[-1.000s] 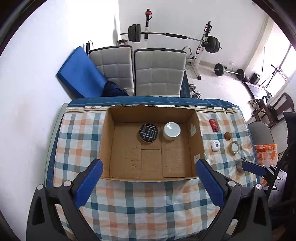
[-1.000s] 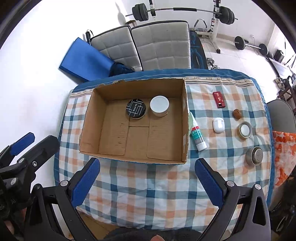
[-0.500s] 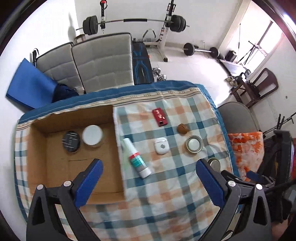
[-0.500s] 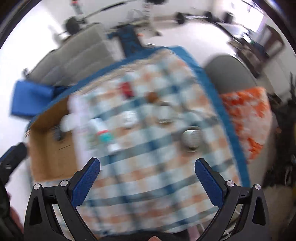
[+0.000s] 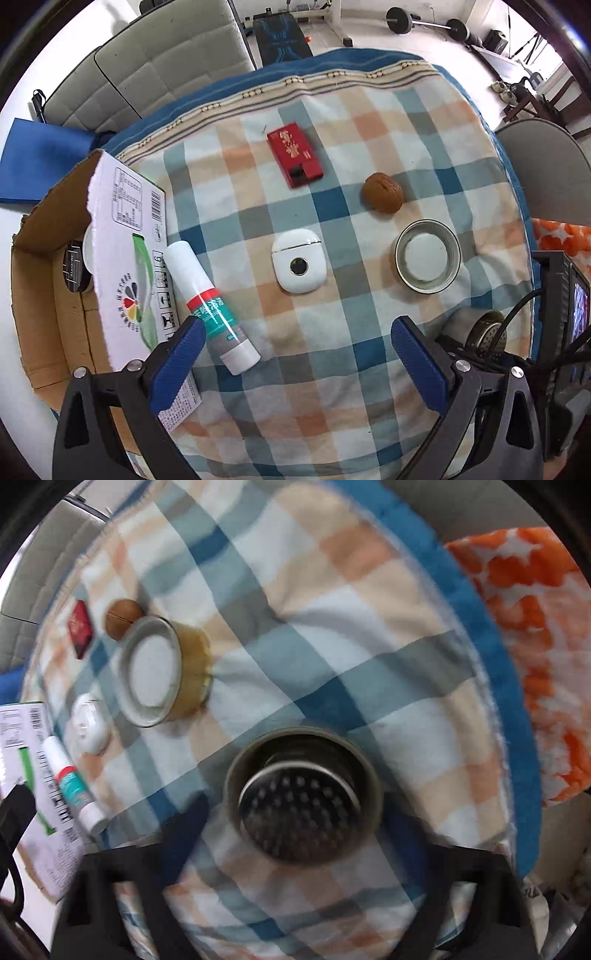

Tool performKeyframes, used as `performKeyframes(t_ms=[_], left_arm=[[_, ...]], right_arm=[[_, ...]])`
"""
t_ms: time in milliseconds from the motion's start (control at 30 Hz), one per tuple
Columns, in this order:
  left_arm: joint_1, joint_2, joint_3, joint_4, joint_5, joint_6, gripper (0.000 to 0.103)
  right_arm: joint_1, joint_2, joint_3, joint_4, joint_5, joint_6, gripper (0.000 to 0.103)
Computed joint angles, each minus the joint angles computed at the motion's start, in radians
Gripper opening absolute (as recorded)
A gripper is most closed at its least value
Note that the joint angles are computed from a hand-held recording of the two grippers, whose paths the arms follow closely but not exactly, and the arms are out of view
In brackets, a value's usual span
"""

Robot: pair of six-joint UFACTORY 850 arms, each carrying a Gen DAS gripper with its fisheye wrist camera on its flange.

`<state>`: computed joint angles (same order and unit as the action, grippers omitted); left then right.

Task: Organize rigid objects
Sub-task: 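Grasp the gold-rimmed jar lid with the left tool while the right tool grasps the metal strainer cup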

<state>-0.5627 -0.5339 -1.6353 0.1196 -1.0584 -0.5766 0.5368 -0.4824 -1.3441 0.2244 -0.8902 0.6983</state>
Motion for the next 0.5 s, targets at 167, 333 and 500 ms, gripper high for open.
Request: performKeyframes(t_ms=[167,333,500], left_arm=[[0.014,-0.053,-0.063,-0.086,-0.006,0.035,0.103],[0.039,-0.155,-0.18,-0.282,0.007,0.113,0.103],[0.035,-0.307,-0.36,-0.386,-0.066,0.167,0.097]], right_arm=[[-0.022,0.002,0.015,0.032,-0.002,-0.075,0.072],[-0.074,0.038,0.017,-0.036,-0.024,-0.071,0.072],[-0.129,0.031,-0.003,-0.079,-0.048,-0.065,0.073]])
